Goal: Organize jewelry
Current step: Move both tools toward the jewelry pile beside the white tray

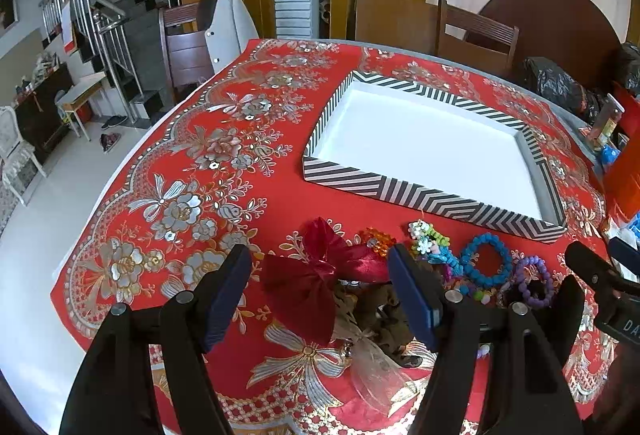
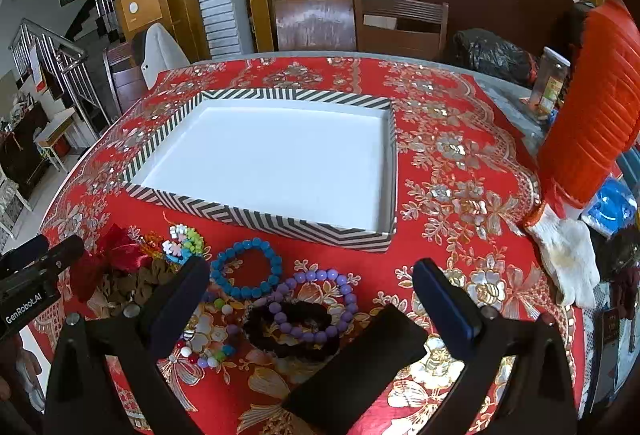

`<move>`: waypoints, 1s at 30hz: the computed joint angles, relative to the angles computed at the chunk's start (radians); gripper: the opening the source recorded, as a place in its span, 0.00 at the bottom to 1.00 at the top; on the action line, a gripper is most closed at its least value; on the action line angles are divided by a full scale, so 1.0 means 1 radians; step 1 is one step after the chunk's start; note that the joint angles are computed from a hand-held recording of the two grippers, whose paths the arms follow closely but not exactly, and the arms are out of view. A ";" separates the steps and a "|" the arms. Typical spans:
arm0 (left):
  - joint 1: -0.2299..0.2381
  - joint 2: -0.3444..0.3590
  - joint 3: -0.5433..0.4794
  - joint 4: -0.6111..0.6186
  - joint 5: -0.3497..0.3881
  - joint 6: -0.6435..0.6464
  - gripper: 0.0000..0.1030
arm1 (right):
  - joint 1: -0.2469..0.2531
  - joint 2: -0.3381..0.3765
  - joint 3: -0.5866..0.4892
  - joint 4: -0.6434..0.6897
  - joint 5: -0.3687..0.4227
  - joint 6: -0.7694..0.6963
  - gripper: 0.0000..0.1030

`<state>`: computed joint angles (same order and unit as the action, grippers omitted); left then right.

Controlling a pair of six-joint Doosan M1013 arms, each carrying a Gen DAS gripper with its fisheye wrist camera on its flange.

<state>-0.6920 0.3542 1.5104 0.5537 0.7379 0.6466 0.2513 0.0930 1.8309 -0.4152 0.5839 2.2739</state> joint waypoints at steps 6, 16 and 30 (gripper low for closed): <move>-0.001 0.003 -0.002 -0.002 0.000 -0.001 0.71 | 0.007 0.004 0.000 -0.004 0.001 -0.004 1.00; -0.001 0.003 -0.001 -0.001 0.001 -0.001 0.71 | 0.018 0.009 -0.002 -0.017 0.004 -0.011 1.00; -0.003 0.005 -0.004 0.004 0.007 0.003 0.71 | 0.015 0.007 -0.002 0.023 -0.006 -0.039 1.00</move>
<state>-0.6948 0.3588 1.5066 0.5574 0.7452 0.6495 0.2664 0.1001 1.8290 -0.3923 0.5779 2.2350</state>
